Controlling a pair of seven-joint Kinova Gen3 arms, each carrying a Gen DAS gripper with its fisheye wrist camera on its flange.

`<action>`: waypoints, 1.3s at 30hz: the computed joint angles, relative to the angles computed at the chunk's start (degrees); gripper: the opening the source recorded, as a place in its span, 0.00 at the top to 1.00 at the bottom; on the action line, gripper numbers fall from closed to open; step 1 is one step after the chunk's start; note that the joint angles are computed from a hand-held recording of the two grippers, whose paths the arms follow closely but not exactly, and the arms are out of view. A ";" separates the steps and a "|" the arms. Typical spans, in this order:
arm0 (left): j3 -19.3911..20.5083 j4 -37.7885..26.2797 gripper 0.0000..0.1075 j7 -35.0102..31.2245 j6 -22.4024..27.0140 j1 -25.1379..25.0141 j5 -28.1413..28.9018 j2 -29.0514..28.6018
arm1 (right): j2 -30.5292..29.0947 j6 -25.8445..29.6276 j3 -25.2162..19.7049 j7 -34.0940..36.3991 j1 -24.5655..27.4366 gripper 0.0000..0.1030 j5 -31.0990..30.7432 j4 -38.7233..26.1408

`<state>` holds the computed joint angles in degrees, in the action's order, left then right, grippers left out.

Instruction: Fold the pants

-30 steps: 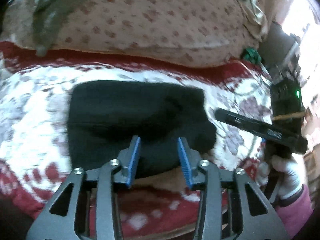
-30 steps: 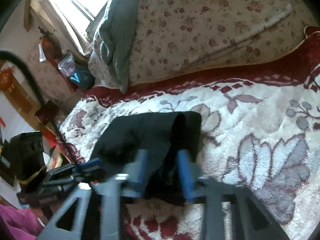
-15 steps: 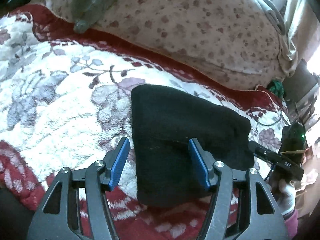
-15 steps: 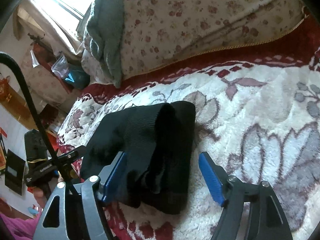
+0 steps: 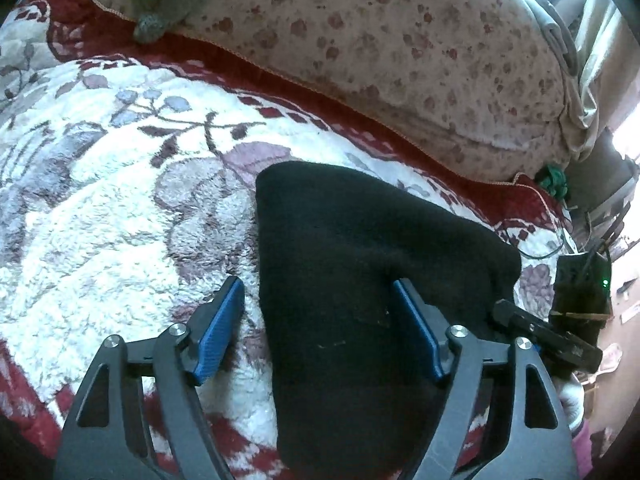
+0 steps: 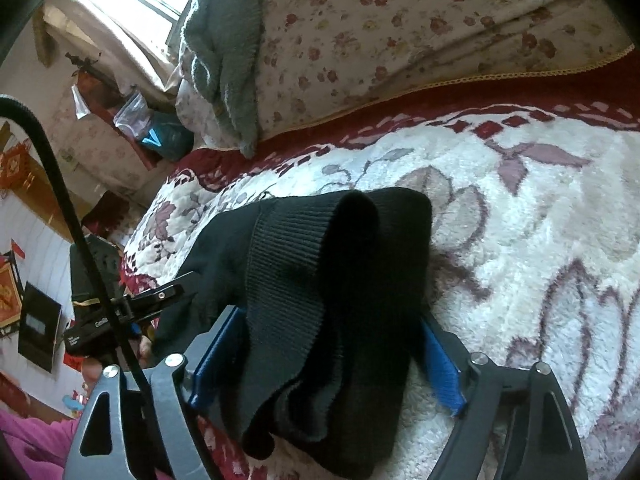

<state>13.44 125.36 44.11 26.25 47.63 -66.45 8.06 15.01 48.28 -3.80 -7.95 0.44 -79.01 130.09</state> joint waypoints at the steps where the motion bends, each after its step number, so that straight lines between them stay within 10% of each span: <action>1: -0.26 0.16 0.28 1.21 -0.33 0.14 -1.19 0.20 | 0.15 0.06 -0.13 0.64 -0.02 0.14 -0.39 0.07; 12: -0.14 1.03 0.24 10.07 1.12 1.27 -10.15 1.87 | 0.14 -1.36 0.03 6.47 -2.05 0.02 -5.17 1.83; 17: 1.03 -1.30 0.25 6.22 5.55 2.58 -7.22 3.69 | -1.87 -4.96 -0.12 5.07 -2.89 0.33 -6.14 2.79; 21: 1.36 -2.16 0.52 3.89 5.15 2.58 -6.21 3.26 | -2.63 -3.53 0.91 6.60 -2.48 0.45 -7.26 3.85; 39: 8.91 0.03 0.67 -7.52 24.20 0.82 9.36 -13.10 | -7.98 -7.18 -4.39 -3.36 -13.13 0.55 -5.56 -4.11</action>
<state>22.36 125.39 36.59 50.44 48.45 -57.09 -5.04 7.03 41.10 -8.19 -11.31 -12.69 -84.57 125.97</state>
